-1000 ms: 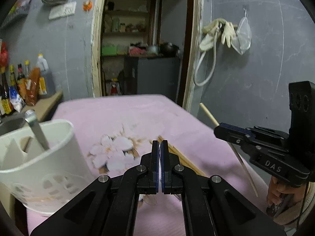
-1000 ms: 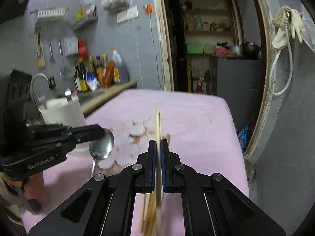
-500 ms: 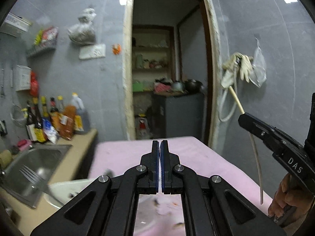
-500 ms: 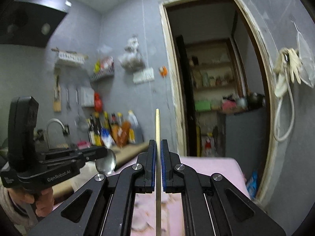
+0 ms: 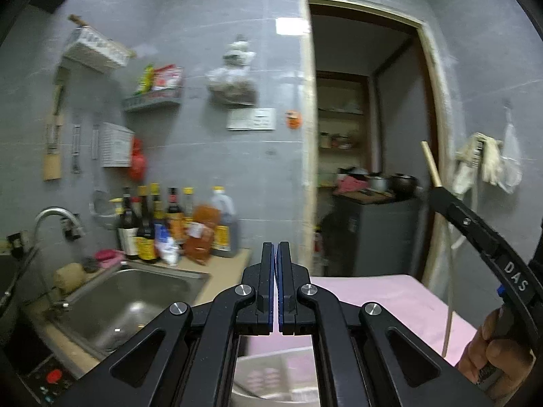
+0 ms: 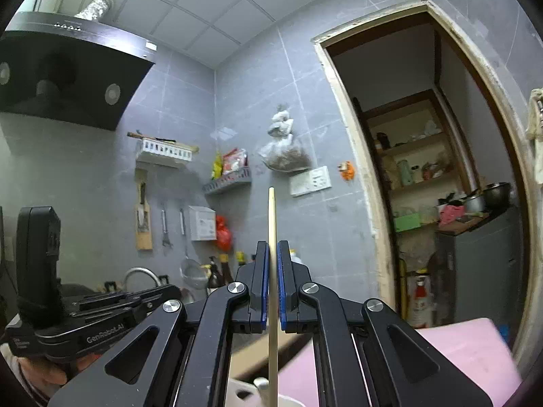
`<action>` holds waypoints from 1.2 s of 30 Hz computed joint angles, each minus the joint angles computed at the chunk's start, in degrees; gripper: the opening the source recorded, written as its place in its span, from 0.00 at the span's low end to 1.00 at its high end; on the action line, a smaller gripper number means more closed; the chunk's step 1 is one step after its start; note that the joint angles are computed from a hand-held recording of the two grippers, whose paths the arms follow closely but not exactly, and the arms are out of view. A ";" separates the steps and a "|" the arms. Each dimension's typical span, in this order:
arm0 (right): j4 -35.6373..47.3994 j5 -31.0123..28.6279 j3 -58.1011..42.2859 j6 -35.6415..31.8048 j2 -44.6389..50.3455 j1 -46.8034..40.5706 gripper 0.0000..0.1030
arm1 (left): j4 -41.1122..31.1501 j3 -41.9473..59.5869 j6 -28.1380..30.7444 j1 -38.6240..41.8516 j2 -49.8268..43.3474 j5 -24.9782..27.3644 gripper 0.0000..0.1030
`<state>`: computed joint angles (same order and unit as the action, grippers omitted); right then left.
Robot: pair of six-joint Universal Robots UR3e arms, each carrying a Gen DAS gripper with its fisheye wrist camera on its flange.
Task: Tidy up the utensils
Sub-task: 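Lift the spoon with the left tool while the right tool carries the chopstick to the basket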
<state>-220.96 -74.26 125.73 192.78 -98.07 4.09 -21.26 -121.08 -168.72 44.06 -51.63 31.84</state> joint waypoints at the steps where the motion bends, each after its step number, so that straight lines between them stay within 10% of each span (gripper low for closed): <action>1: -1.92 -0.47 -1.35 0.68 2.51 0.87 0.03 | 1.98 -0.18 -0.88 0.06 -0.89 1.37 0.00; 18: -7.83 -14.58 -10.84 2.00 20.46 7.07 0.03 | 36.24 -5.05 -4.60 -22.97 -24.82 40.65 0.00; 36: -3.30 -12.95 -6.08 -5.80 19.88 7.53 0.03 | 36.93 -8.28 -4.60 -25.00 -27.59 38.94 0.01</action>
<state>-224.25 -87.22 119.64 186.99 -78.19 11.61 15.67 -129.36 -173.32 19.07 -79.22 70.78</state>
